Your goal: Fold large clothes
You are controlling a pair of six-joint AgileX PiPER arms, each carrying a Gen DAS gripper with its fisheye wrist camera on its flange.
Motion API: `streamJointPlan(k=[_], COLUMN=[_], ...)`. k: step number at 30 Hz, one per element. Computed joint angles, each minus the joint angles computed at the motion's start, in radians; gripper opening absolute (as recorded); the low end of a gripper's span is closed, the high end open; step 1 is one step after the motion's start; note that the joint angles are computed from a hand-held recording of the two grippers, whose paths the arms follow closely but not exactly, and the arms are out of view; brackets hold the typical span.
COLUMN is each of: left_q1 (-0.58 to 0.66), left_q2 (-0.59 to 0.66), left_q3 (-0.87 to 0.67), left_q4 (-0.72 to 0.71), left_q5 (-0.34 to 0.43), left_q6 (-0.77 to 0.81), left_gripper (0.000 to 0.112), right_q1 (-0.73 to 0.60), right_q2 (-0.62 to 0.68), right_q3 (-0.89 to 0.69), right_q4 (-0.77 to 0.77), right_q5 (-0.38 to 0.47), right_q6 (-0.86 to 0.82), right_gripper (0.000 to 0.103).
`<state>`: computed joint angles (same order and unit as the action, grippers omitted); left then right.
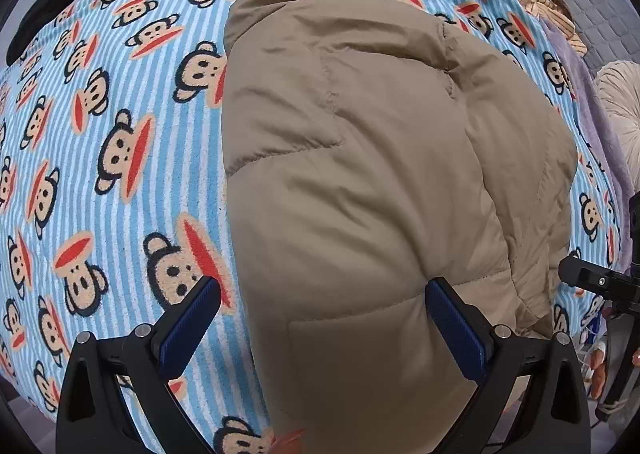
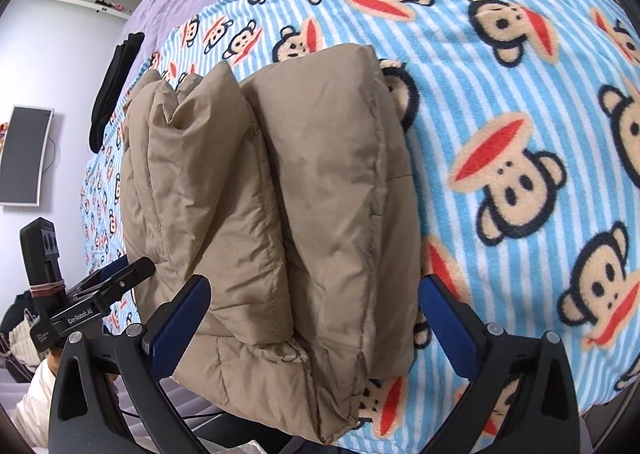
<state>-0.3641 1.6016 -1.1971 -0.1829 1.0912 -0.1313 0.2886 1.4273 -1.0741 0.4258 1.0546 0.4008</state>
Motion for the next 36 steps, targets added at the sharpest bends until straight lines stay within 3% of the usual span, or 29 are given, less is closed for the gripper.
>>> streamJointPlan(k=[5, 11, 18, 21, 28, 33, 36], left_q1=[0.068, 0.268, 0.350, 0.343, 0.294, 0.217, 0.173], left_q2=[0.026, 0.130, 0.284, 0.309, 0.326, 0.257, 0.216], left_q3=[-0.015, -0.019, -0.024, -0.009, 0.000, 0.001, -0.014], left_q4=[-0.088, -0.354, -0.577, -0.623, -0.633, -0.521, -0.453], left_q5=[-0.002, 0.010, 0.053, 0.044, -0.008, -0.081, -0.100], left_q6=[0.121, 0.382, 0.548, 0.576, 0.549, 0.441, 0.393], left_gripper=[0.103, 0.103, 0.103, 0.103, 0.103, 0.103, 0.091], right_q1=[0.021, -0.047, -0.192, -0.202, -0.202, -0.194, -0.191], right_q2=[0.082, 0.136, 0.162, 0.215, 0.318, 0.315, 0.295], right_q3=[-0.043, -0.020, 0.077, 0.070, 0.057, 0.088, 0.117], right_q4=[-0.003, 0.025, 0.342, 0.396, 0.474, 0.507, 0.523], right_q5=[0.002, -0.014, -0.042, -0.030, -0.060, -0.101, -0.111], right_q6=[-0.029, -0.099, -0.458, -0.545, -0.618, -0.575, -0.546], right_gripper=[0.103, 0.103, 0.103, 0.103, 0.103, 0.103, 0.103])
